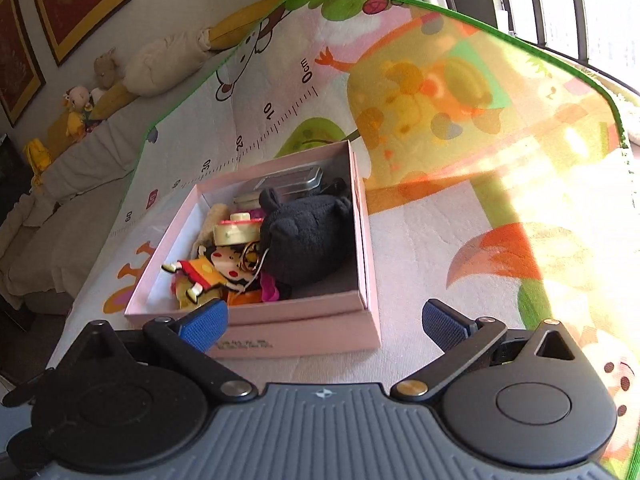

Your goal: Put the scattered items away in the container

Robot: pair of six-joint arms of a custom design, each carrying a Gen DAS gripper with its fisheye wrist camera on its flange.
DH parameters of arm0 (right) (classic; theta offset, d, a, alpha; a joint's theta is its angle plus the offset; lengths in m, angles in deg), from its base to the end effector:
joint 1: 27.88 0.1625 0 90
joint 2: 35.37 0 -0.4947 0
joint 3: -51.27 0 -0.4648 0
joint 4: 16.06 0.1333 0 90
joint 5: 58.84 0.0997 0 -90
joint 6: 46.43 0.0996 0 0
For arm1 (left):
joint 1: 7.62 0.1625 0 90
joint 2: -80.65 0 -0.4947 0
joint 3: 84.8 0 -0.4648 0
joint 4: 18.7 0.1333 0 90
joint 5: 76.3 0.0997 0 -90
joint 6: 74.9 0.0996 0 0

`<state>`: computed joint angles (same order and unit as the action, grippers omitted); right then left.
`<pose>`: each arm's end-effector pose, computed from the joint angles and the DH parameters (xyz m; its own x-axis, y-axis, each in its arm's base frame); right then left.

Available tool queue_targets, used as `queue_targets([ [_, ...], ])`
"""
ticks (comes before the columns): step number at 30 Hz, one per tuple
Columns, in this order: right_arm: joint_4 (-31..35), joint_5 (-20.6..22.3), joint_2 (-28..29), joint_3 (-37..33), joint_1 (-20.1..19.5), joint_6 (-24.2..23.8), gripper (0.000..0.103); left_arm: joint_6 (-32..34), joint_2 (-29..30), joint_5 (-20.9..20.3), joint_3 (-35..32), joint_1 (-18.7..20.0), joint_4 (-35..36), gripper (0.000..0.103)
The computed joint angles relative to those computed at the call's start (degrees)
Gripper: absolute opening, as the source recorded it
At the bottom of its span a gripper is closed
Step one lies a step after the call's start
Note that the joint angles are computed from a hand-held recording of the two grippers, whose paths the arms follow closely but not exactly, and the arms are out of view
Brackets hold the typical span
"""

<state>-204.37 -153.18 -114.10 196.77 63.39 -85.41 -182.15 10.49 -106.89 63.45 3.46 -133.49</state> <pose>0.1350 -0.4140 0.1881 -0.7637 -0.5224 0.3792 -0.6423 0.6734 -0.3661 -0.2354 -0.2693 0.0628 -0.7320 -0.2971 -0.6132 0.3795 0.5696 -0.7291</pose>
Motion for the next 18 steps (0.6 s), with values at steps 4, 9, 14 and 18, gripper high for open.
queue_targets([
  [4, -9.0, -0.8, 0.4, 6.7, -3.5, -8.4, 0.103, -6.8, 4.5, -0.7, -1.9, -1.3, 5.8, 0.103],
  [9, -19.8, -3.6, 6.2, 8.4, -3.9, -12.6, 0.103, -12.3, 6.3, -1.8, -5.5, 1.6, 14.4, 0.103],
  [14, -23.5, -6.1, 10.1, 6.8, -2.3, -14.6, 0.103, -11.1, 6.2, -1.6, -6.4, 4.8, 13.8, 0.103],
  [18, -27.1, -5.3, 12.0, 7.0, -2.7, -14.4, 0.103, -12.2, 7.0, -1.1, -7.3, 5.6, 15.6, 0.103],
])
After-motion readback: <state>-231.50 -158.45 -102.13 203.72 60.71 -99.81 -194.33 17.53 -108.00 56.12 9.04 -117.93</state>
